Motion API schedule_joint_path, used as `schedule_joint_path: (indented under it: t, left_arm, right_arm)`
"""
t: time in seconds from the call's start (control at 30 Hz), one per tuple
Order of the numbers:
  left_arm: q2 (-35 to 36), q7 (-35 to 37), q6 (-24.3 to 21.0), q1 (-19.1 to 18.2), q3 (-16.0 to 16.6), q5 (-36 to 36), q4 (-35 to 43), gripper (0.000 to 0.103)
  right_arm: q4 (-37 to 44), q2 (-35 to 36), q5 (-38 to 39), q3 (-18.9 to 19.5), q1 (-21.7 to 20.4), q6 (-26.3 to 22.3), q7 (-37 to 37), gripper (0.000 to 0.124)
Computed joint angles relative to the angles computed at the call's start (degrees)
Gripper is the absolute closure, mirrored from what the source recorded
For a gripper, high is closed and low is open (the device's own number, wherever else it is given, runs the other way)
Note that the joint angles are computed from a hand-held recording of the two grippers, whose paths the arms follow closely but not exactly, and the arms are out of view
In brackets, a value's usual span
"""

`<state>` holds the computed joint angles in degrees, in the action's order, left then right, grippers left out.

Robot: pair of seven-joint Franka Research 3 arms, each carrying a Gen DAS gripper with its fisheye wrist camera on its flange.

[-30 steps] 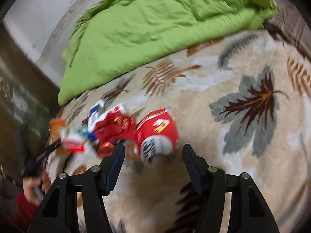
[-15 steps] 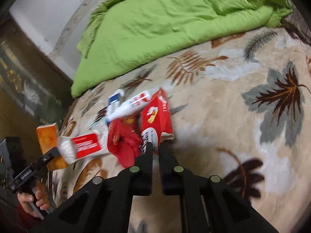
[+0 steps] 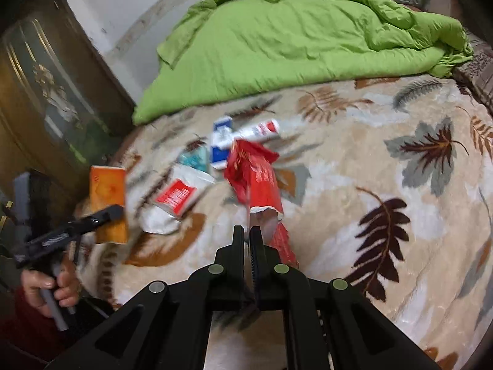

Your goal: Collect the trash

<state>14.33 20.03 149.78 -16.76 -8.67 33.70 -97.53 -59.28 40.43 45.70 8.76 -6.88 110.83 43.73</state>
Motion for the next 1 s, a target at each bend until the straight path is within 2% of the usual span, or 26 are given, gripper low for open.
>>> schedule_joint_path:
  t: [0.27, 0.37, 0.5, 0.63, 0.77, 0.83, 1.0]
  left_arm:
    - [2.8, 1.7, 0.4, -1.1, 0.0, 0.4, 2.6, 0.077]
    - [3.8, 1.4, 0.0, -1.9, 0.4, 0.7, 3.5, 0.077]
    - [4.3, -2.0, -2.5, -4.5, 2.0, 6.2, 5.0, 0.077]
    - [4.2, -6.2, -7.7, -6.7, 2.7, 12.0, 6.3, 0.077]
    - [2.7, -11.3, -11.9, -7.9, 2.5, 17.5, 5.6, 0.077]
    - [2.0, -13.2, -12.7, -7.9, 1.9, 19.0, 4.9, 0.077]
    - [2.2, -13.9, -15.5, -8.1, 0.8, 21.7, 5.5, 0.077]
  right_arm:
    - [4.0, 3.1, -2.0, 0.2, 1.2, 1.3, 2.0, 0.118]
    - [-1.6, -0.6, -0.6, 0.5, 0.9, 6.2, -1.0, 0.119]
    - [-10.6, -7.0, 2.6, 0.3, 0.4, 12.0, -4.3, 0.122]
    - [-23.6, -16.4, 9.6, -0.1, 0.6, 21.9, -12.4, 0.122]
    - [-32.5, -22.9, 16.1, -1.3, 2.5, 30.9, -21.1, 0.122]
    - [-36.0, -25.5, 22.1, -1.4, 3.3, 36.1, -27.3, 0.122]
    - [-37.5, -26.8, 26.5, -3.6, 5.2, 36.8, -30.4, 0.122]
